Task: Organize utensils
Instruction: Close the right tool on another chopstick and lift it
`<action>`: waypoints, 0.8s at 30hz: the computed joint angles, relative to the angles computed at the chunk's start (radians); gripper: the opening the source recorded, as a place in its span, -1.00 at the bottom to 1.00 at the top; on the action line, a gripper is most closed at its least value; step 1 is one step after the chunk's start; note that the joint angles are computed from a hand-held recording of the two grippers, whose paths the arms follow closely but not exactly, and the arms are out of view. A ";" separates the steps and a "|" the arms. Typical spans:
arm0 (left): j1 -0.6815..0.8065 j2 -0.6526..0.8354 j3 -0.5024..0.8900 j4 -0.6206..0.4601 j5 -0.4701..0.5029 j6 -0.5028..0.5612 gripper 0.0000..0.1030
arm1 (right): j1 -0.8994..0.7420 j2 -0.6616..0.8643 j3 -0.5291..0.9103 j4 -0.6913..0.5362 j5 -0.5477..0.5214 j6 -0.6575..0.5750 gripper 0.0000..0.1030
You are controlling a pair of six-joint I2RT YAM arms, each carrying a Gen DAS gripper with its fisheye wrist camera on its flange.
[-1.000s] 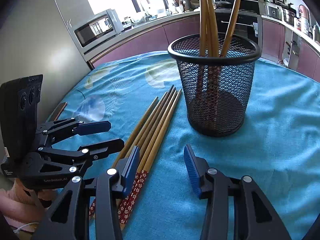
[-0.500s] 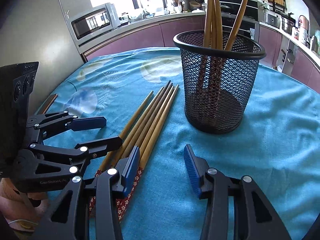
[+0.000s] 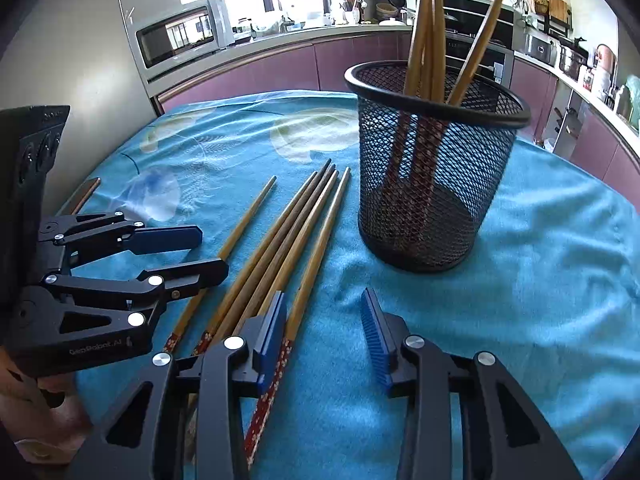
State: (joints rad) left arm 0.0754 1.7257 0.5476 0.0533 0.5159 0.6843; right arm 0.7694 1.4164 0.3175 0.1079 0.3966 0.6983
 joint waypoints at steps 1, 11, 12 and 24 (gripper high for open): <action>-0.004 0.003 0.002 0.003 -0.002 -0.003 -0.26 | -0.003 0.016 0.011 0.002 0.004 -0.005 -0.30; -0.033 0.022 0.022 0.034 -0.036 -0.063 -0.42 | -0.057 0.027 0.008 0.038 -0.040 -0.011 -0.80; -0.031 0.024 0.024 0.035 -0.034 -0.068 -0.46 | -0.067 0.018 -0.005 0.053 -0.053 -0.007 -0.81; 0.029 0.028 0.051 -0.030 0.027 -0.086 -0.86 | -0.069 -0.154 -0.126 0.125 -0.107 0.033 -0.89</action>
State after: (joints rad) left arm 0.1041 1.7535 0.5984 0.0235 0.5434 0.5979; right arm 0.7000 1.2622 0.1917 0.2330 0.2899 0.7316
